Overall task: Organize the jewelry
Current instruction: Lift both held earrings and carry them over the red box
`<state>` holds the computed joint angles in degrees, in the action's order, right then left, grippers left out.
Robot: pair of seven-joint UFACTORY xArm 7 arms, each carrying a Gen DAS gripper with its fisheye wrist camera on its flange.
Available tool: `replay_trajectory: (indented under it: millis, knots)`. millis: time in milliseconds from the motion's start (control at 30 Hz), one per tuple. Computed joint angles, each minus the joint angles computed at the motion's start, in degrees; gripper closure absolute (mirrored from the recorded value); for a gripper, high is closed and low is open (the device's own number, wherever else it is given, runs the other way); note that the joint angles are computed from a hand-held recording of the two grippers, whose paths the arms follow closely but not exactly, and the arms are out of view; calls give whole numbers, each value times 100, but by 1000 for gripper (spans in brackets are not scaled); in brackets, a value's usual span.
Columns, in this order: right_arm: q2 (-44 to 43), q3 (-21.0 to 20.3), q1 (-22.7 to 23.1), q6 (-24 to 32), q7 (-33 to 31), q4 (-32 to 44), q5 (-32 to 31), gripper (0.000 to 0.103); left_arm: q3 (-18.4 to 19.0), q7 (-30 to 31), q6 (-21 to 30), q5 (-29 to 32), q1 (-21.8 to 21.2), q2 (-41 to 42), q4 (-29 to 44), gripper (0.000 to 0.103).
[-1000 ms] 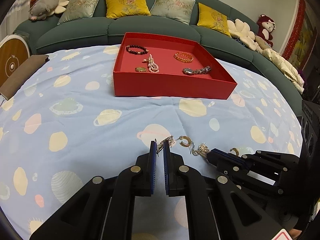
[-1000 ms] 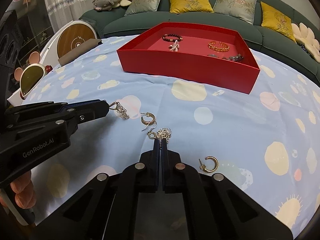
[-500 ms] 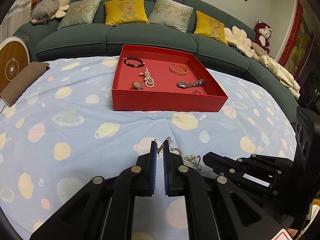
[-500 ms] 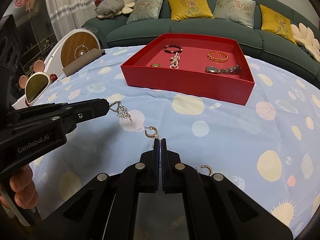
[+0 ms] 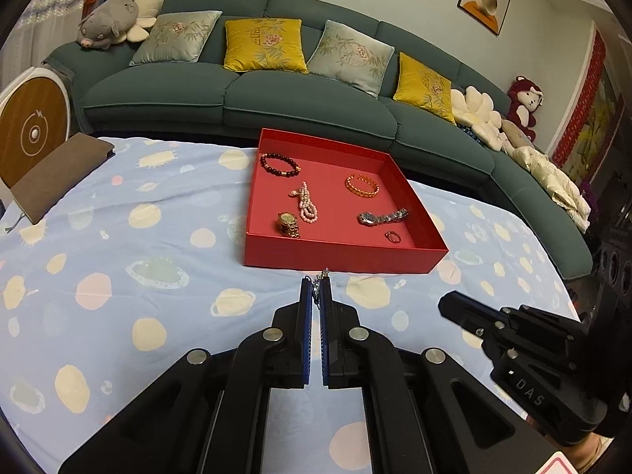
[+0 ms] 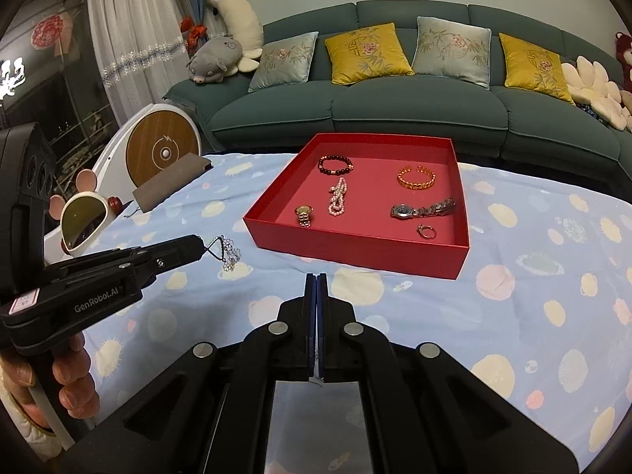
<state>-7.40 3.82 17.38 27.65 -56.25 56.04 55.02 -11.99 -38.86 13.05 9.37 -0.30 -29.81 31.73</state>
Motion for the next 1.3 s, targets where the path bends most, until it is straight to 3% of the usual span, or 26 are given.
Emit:
replay_trajectory:
  millis: [33,67,133,233,300,433,500,533,600,667,1100,1300]
  knots:
    - [36,20,-10,58,96,-7,-139,98,-14,-4,16,15,11,-2,-12,101]
    - [88,42,-20,94,195,-32,-263,77,-33,-8,38,33,18,1,-28,101]
    - [126,107,6,-82,237,-236,-320,51,-56,-16,70,55,6,18,-55,101]
    - [265,229,62,-315,337,-419,-747,51,-22,13,99,34,-81,22,-83,101]
    - [397,277,89,-357,437,-442,-936,57,-36,12,103,49,-89,21,-82,101]
    - [600,371,78,-517,672,-433,-1251,70,-35,30,90,76,-107,18,-85,101]
    - [617,394,65,-628,721,-439,-1352,83,-26,47,86,79,-113,20,-96,101]
    - [628,384,46,-587,713,-412,-1326,90,-8,61,86,66,-128,26,-99,101]
    - [633,374,10,-543,710,-379,-1250,91,12,76,86,44,-139,47,-92,101]
    - [608,379,-4,-564,674,-374,-1210,102,24,81,89,20,-158,47,-87,101]
    - [145,61,-80,-166,221,15,-180,102,-58,-49,56,81,-2,19,32,101]
    - [56,-43,-115,-11,165,110,-10,102,-11,-34,50,70,-46,80,78,101]
